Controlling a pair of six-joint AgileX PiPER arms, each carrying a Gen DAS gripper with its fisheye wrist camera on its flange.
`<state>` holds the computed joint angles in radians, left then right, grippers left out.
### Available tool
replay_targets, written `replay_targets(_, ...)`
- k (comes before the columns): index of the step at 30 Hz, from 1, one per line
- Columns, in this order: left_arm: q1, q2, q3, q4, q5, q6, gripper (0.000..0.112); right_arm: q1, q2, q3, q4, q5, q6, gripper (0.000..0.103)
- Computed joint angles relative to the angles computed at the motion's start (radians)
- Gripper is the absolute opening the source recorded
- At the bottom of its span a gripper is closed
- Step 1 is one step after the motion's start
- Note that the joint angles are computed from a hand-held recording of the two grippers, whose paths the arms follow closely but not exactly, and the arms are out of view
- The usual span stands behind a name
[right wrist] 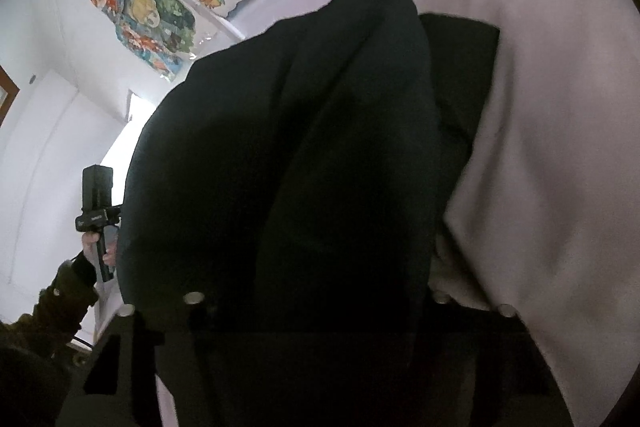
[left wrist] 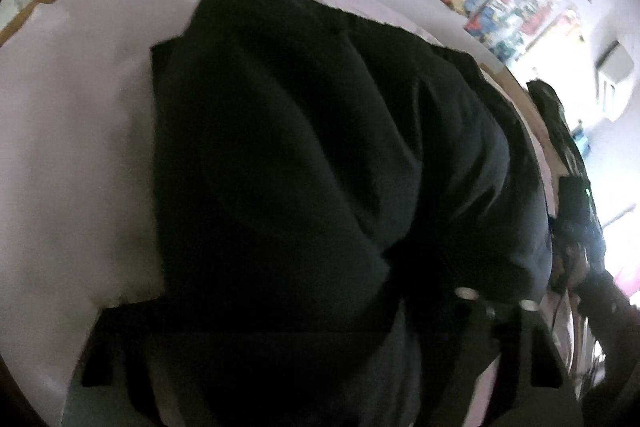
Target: Fold large clothes
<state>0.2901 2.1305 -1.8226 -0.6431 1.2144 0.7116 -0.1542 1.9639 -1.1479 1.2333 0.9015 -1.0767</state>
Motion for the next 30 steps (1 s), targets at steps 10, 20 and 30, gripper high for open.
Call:
replay_targets(10,-0.135,-0.43,0.335,0.246,-0.192,-0.158,0.016,0.112,-0.378,0.174,-0.155,-0.198,0.267,0.025)
replay_targets(20,-0.152,-0.825,0.562,0.246,-0.042,-0.169,0.015,0.111,-0.908,0.323,-0.502,-0.01,0.689,0.025)
replay_targets(30,-0.111,-1.013,0.816,0.245,-0.082,-0.073,0.018,0.401,-1.171,0.555,-0.805,-0.148,1.192,0.03)
